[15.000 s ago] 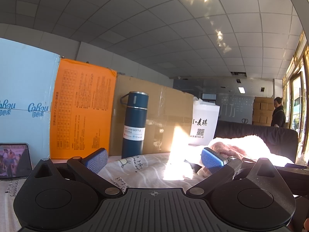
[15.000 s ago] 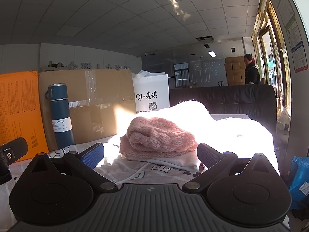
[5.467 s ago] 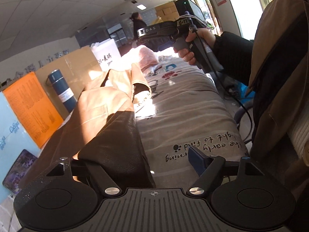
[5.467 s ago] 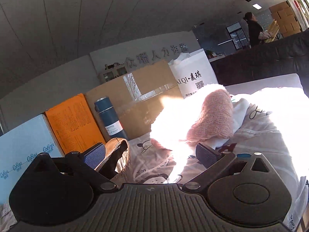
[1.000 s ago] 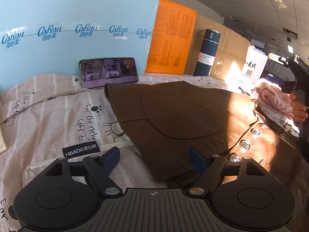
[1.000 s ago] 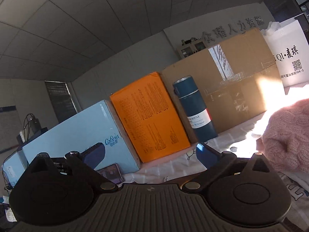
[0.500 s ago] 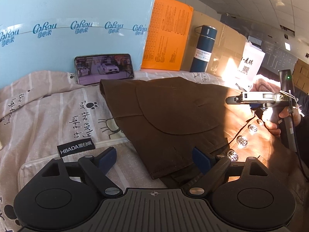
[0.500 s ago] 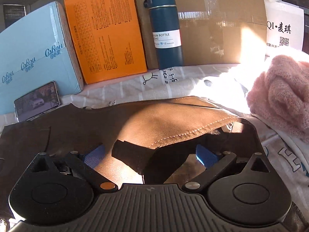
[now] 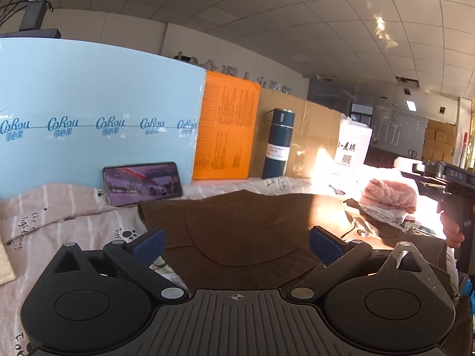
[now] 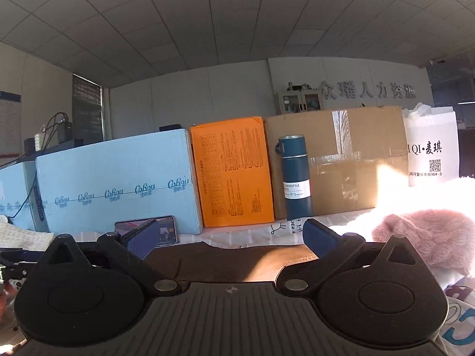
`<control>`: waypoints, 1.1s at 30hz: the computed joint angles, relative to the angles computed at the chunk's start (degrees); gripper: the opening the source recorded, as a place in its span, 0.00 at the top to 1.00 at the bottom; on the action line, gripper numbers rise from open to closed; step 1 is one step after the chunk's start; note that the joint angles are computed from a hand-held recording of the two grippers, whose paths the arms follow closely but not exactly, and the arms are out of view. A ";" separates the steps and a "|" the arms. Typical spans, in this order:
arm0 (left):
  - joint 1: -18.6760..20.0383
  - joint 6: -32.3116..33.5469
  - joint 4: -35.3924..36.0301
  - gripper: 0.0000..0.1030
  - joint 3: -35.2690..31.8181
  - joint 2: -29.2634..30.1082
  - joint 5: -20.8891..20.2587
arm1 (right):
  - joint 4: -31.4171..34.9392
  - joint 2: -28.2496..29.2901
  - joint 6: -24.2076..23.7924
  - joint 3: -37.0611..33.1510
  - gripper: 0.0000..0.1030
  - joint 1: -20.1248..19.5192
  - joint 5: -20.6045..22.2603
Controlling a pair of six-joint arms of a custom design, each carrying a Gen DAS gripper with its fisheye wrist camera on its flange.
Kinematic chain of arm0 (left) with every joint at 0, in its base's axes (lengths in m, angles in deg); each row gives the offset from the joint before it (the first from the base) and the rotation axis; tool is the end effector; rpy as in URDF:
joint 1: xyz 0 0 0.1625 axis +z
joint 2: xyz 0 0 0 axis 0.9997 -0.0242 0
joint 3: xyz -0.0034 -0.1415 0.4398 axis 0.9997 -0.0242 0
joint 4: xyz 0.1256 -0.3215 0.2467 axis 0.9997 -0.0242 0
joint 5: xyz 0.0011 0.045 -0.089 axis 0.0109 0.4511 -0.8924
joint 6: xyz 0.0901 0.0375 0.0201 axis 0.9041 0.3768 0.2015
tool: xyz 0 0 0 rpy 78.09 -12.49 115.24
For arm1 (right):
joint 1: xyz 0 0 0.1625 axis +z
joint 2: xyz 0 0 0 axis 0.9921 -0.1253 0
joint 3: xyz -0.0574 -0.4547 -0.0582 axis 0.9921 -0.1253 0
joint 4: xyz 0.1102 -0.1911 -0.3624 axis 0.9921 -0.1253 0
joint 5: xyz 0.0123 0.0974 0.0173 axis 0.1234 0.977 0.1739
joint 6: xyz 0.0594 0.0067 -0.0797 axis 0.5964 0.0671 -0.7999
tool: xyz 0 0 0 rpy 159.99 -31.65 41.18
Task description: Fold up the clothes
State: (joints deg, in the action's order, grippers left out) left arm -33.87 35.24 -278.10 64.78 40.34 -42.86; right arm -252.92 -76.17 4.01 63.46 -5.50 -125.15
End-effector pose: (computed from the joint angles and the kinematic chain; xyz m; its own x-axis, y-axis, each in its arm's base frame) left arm -0.2553 -0.6531 0.0653 -0.7257 0.4587 -0.5128 0.6688 0.2955 -0.6821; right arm 0.0448 -0.5566 0.3520 -0.7746 -0.2382 0.5858 -0.6211 0.1119 -0.7757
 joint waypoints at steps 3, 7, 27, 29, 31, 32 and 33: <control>0.08 -0.14 -0.10 0.00 0.24 -0.07 -1.12 | -4.77 -2.80 -3.14 6.33 0.00 -1.95 2.52; -0.07 2.83 -4.36 0.00 0.55 0.91 -1.88 | -5.63 -7.27 -8.62 14.22 0.00 -5.74 4.75; -5.99 0.78 3.20 0.00 9.24 -4.74 4.71 | 20.77 -18.81 -43.15 23.91 0.00 -17.20 15.92; -6.26 0.07 5.39 0.00 9.95 -5.32 4.22 | 21.26 -18.45 -45.34 23.65 0.00 -16.80 15.51; -6.44 0.18 6.44 0.00 10.58 -5.58 3.33 | 21.69 -18.02 -47.39 23.25 0.00 -16.23 14.93; -6.48 0.24 6.83 0.00 10.86 -5.69 2.75 | 22.17 -17.89 -48.48 23.01 0.00 -15.95 14.62; -6.43 0.40 7.30 0.00 11.16 -5.90 1.62 | 22.75 -17.89 -49.29 22.77 0.00 -15.68 14.22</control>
State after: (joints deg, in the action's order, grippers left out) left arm -40.30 35.64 -270.80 75.94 34.44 -41.24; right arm -230.16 -94.05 -45.27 86.23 -21.17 -110.93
